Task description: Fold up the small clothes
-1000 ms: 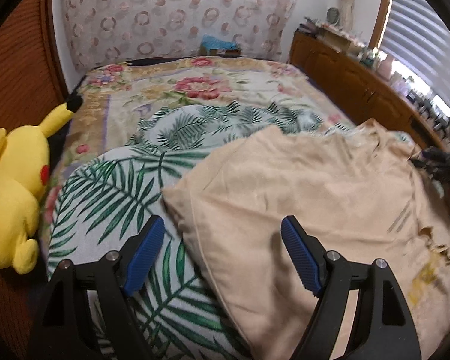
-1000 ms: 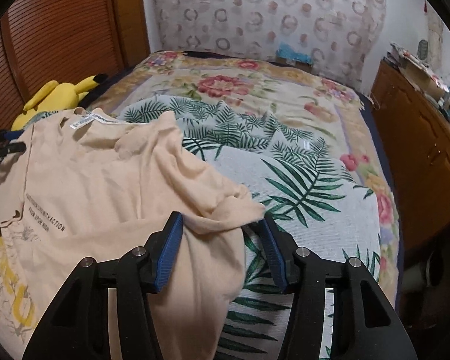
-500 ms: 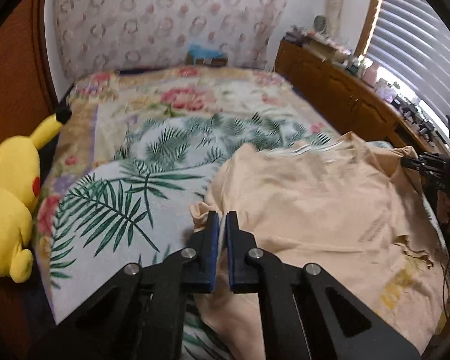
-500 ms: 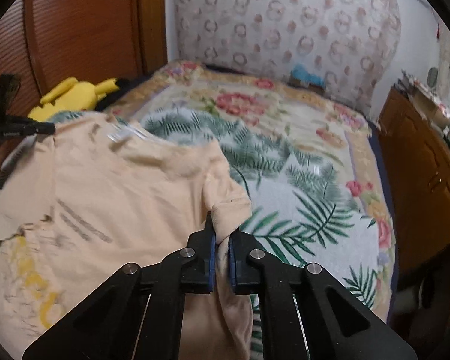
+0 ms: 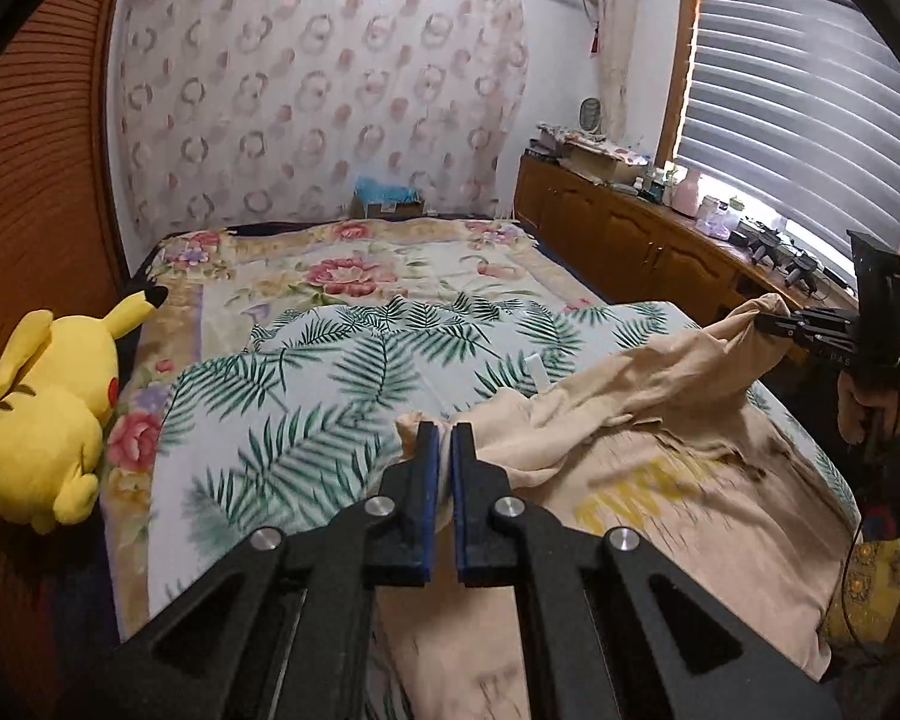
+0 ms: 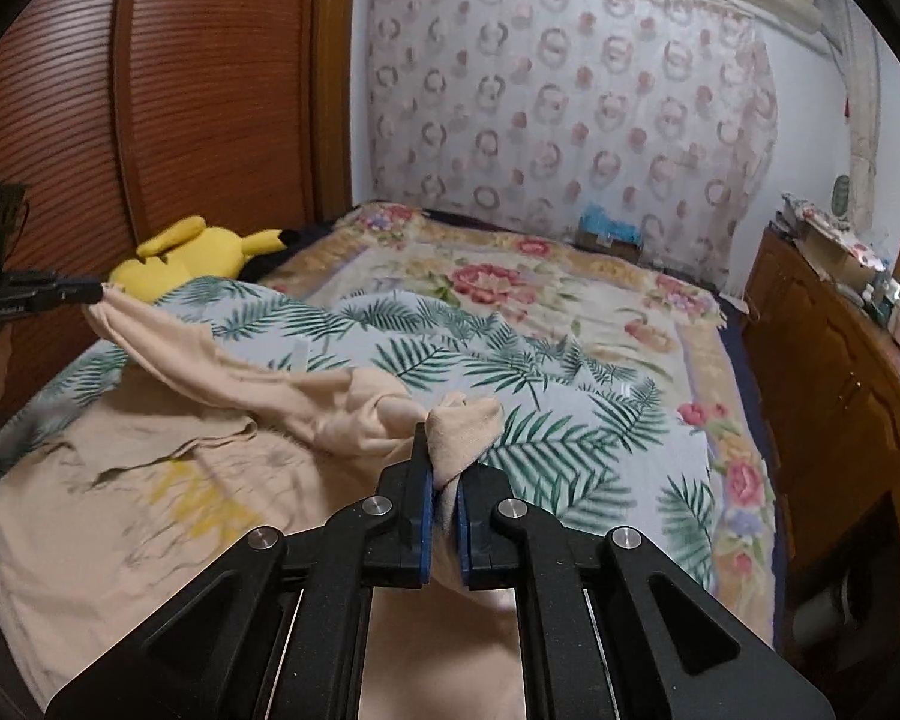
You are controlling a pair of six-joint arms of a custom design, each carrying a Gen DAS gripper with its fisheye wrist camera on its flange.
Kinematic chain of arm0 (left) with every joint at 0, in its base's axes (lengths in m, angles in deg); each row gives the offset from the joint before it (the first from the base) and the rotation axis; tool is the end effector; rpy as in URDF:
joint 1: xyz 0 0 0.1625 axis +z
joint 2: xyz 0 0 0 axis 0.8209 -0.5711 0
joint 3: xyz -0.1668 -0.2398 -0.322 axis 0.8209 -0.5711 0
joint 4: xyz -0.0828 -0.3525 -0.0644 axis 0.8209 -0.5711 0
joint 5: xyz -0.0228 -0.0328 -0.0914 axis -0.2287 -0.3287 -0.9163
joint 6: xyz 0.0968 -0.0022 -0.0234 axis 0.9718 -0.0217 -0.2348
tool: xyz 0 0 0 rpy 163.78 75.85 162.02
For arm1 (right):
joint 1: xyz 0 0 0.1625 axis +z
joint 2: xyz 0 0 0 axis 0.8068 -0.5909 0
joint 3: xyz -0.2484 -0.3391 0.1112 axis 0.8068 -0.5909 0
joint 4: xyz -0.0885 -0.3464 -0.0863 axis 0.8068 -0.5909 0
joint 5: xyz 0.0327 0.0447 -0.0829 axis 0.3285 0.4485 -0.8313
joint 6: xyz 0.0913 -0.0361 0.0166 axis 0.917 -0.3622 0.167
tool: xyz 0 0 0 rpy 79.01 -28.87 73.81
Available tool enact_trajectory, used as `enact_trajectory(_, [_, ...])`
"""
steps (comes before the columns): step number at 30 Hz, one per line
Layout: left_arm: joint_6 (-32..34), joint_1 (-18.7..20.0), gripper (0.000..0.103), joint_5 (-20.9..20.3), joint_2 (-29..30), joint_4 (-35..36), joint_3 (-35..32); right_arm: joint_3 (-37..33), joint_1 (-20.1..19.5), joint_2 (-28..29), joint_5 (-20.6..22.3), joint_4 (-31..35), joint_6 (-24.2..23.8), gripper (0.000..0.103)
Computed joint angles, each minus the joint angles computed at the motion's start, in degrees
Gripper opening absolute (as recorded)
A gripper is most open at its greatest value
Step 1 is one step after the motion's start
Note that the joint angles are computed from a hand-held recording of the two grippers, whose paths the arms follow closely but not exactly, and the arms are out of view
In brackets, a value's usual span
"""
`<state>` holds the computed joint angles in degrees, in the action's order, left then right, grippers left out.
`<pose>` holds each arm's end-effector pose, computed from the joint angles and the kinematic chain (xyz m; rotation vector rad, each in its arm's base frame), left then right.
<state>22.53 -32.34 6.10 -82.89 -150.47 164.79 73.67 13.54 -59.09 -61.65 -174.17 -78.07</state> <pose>-0.3211 -0.3737 0.0245 0.4439 2.2883 -1.1396 -0.0748 -0.5734 0.3923 1.3776 -2.2870 0.7314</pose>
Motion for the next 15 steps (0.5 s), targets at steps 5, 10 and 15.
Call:
enact_trajectory(5, [-14.5, -8.1, 0.001, 1.4, -1.4, 11.0, 4.4, 4.7, -4.2, -6.6, 3.8, 1.8, -2.2, 0.003])
enact_trajectory(10, [-31.8, -16.3, 0.001, -0.4, -2.1, 23.5, 7.4, 7.3, -10.5, -12.3, 7.5, 6.8, -4.5, 0.003])
enact_trajectory(15, [-40.1, -21.4, 0.001, -2.6, -4.5, 31.7, 7.7, 9.7, -15.0, -16.2, 8.0, 7.3, -7.1, 0.003])
